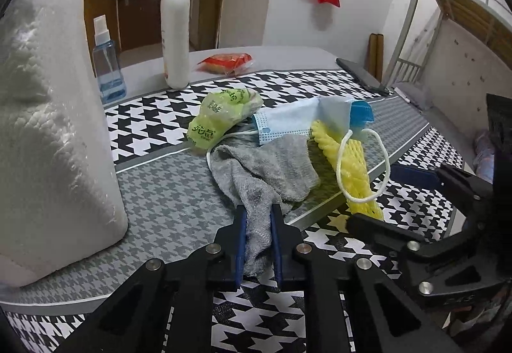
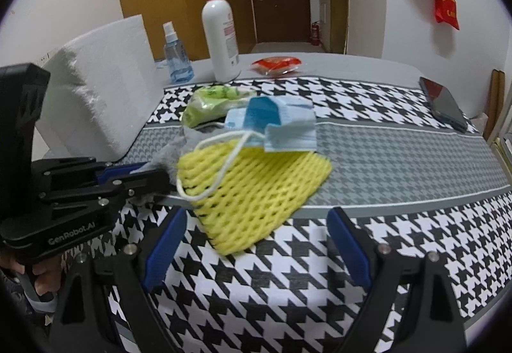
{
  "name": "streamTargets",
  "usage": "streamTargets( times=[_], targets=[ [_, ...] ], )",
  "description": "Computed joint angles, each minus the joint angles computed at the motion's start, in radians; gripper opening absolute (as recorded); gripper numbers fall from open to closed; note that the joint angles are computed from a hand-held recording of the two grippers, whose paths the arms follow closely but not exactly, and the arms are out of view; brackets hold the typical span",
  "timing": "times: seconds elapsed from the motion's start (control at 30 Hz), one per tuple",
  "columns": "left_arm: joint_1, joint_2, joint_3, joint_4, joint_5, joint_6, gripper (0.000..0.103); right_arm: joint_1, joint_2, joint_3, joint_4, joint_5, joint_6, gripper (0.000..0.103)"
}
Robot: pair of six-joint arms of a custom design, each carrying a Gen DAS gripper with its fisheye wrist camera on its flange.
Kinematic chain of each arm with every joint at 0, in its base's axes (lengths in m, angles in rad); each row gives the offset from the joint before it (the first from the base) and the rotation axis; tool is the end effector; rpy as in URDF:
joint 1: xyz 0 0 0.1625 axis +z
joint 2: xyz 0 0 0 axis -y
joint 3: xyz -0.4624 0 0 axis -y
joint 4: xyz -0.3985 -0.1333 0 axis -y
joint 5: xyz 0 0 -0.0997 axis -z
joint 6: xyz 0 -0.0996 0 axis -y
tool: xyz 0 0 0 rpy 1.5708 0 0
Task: Organize soft objects
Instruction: 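Reach the right tool to the yellow foam net and close on it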
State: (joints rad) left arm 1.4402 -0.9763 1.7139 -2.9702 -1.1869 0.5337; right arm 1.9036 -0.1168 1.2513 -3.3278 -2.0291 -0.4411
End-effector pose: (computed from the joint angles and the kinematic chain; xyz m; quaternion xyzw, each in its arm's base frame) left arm 0.0794 -0.7057 0.2660 0.2441 0.8978 -0.2764 0.2406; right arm 0.3329 -0.6898 -0.1592 0.2854 -0.8848 0.2861 0.2321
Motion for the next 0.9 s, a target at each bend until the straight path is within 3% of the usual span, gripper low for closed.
streamTargets(
  times=[0.27, 0.57, 0.8, 0.9],
  targets=[
    [0.005, -0.005, 0.001, 0.004, -0.016, -0.013, 0.015, 0.008, 0.020, -0.045, 0.056, -0.030, -0.005, 0.089],
    [0.007, -0.010, 0.005, 0.006, -0.033, -0.010, 0.015, 0.007, 0.024, -0.058, 0.079, -0.061, 0.014, 0.056],
    [0.006, -0.012, 0.010, -0.010, -0.032, -0.011, 0.015, 0.002, 0.013, -0.043, 0.049, -0.063, 0.041, 0.022],
    [0.006, -0.015, 0.018, -0.031, -0.041, -0.002, 0.015, 0.000, 0.001, -0.027, 0.030, -0.062, 0.059, 0.016]
  ],
)
